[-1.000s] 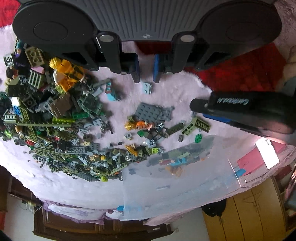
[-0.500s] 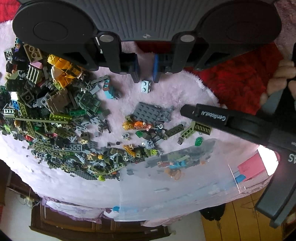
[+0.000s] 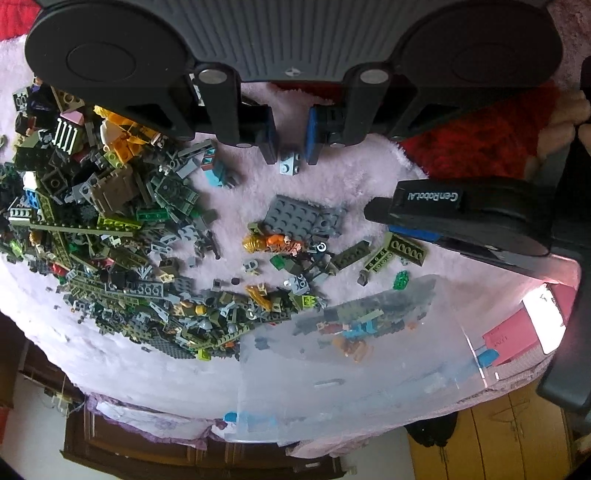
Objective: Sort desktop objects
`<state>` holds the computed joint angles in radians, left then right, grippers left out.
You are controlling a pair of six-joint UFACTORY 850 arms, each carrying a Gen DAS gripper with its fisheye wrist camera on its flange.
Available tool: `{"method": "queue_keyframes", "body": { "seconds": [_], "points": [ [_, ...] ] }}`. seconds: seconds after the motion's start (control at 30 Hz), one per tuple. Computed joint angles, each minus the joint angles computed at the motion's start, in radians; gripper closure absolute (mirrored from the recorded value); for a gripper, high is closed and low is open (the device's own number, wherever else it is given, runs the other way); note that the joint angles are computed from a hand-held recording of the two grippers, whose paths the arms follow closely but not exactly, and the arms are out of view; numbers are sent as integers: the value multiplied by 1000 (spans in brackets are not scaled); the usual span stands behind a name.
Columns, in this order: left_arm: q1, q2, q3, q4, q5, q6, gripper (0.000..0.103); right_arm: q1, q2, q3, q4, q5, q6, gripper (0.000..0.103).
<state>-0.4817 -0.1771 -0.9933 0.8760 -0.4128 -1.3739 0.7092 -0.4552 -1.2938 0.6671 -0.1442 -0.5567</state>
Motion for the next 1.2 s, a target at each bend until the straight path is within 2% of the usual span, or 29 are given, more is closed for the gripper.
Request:
{"method": "queue_keyframes", "body": {
  "seconds": [0.07, 0.17, 0.23, 0.43, 0.57, 0.7, 0.97, 1.2],
  "points": [
    [9, 5, 6, -8, 20, 5, 82, -5, -8, -9, 14, -11, 14, 84],
    [15, 15, 15, -9, 39, 9, 92, -11, -13, -15, 60, -24, 2, 84],
    [16, 22, 19, -18, 51, 22, 96, -9, -14, -17, 20, -23, 36, 84],
    [-5, 42, 26, -26, 47, 61, 97, -2, -13, -20, -84, -19, 118, 87],
    [-16, 49, 25, -72, 32, 147, 96, 5, -6, -15, -184, -5, 205, 89],
    [-17, 46, 26, -100, 24, 172, 90, 12, -9, -19, -287, -5, 291, 88],
    [-16, 39, 30, -105, 31, 181, 91, 8, -13, -21, -241, -13, 249, 88],
    [7, 33, 18, -240, 51, 297, 88, 0, -17, -24, -140, -25, 167, 86]
  ]
}}
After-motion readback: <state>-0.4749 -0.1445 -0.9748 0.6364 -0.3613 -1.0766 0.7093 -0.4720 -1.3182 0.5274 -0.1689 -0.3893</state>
